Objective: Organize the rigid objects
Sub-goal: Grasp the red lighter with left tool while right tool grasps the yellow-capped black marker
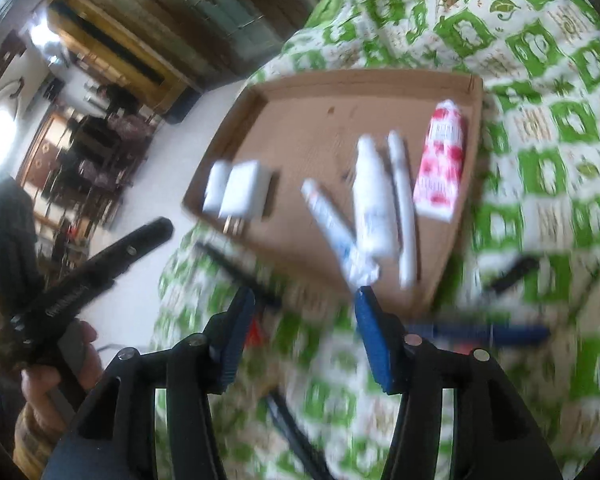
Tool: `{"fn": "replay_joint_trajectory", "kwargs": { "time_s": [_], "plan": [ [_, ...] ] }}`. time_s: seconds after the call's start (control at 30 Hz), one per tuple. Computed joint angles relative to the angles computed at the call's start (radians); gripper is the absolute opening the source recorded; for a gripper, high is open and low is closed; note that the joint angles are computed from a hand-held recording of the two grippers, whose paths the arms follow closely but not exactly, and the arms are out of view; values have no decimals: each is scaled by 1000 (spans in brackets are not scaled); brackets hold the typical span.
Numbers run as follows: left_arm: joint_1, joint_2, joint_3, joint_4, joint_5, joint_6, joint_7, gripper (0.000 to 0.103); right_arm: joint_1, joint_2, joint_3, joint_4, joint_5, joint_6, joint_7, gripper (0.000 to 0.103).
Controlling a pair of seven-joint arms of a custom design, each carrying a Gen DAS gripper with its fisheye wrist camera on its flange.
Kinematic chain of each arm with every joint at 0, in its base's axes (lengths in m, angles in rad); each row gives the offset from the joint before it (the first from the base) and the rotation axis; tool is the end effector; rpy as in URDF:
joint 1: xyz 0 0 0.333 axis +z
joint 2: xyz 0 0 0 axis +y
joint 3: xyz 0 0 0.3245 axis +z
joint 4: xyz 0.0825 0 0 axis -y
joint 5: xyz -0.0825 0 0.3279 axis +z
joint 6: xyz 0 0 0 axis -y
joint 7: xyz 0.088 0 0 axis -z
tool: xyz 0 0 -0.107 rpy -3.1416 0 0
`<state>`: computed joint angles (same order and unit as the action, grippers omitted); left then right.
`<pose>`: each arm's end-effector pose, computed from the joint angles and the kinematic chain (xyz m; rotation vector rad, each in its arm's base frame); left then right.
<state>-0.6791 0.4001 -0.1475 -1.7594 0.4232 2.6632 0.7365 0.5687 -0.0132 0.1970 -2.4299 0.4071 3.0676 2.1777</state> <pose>0.4399 -0.4756 0.4360 -1.6928 2.2768 -0.7497 0.3731 0.3151 0.4316 -1.5398 1.9549 0.1210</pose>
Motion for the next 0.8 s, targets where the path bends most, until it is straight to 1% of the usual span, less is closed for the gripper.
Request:
{"fn": "replay_joint_trajectory", "kwargs": {
  "time_s": [0.03,0.1,0.13,0.17,0.23,0.3,0.33,0.37,0.43,0.47,0.5,0.57,0.6,0.63,0.73,0.8],
  "plan": [
    [5,-15,-8,-48,-15,26,-13,56,11,-1,8,-3,30,-8,-19,48],
    [24,-54,-28,-174,-70,117,-51,56,37,2,22,-6,134,-31,-97,48],
    [41,-63,-48,-236,-119,171,-56,56,44,5,28,-7,157,-44,-110,48],
    [40,-68,-53,-267,-144,186,-61,55,46,9,31,-7,155,-58,-104,48],
    [23,-74,-48,-264,-161,129,-60,55,47,11,36,-16,112,-72,-55,48],
    [9,-87,-30,-269,-131,164,-67,56,50,-1,40,-31,75,-69,-12,48],
    [1,-91,-22,-266,-116,164,-71,56,53,-6,41,-35,62,-69,0,48],
    [-5,-88,-18,-260,-105,156,-74,58,57,-12,41,-39,48,-73,10,48],
    [-2,-71,-28,-240,-113,111,-61,59,66,-18,41,-45,23,-83,25,48],
    [3,-58,-38,-222,-125,83,-47,59,69,-17,41,-43,-3,-97,36,48],
    [2,-54,-37,-218,-123,81,-47,59,70,-12,39,-25,-25,-129,41,47],
    [-5,-48,-32,-213,-114,81,-55,59,81,5,45,-10,-6,-154,4,39],
    [-5,-49,-33,-215,-115,88,-56,59,83,17,49,2,9,-167,-23,29],
    [-1,-54,-33,-224,-117,96,-54,59,83,27,53,15,12,-180,-42,24],
    [9,-65,-38,-239,-133,107,-50,59,76,51,61,37,-29,-211,-40,24],
    [16,-62,-45,-236,-149,95,-37,59,71,75,61,58,-88,-247,-13,23]
  ]
}}
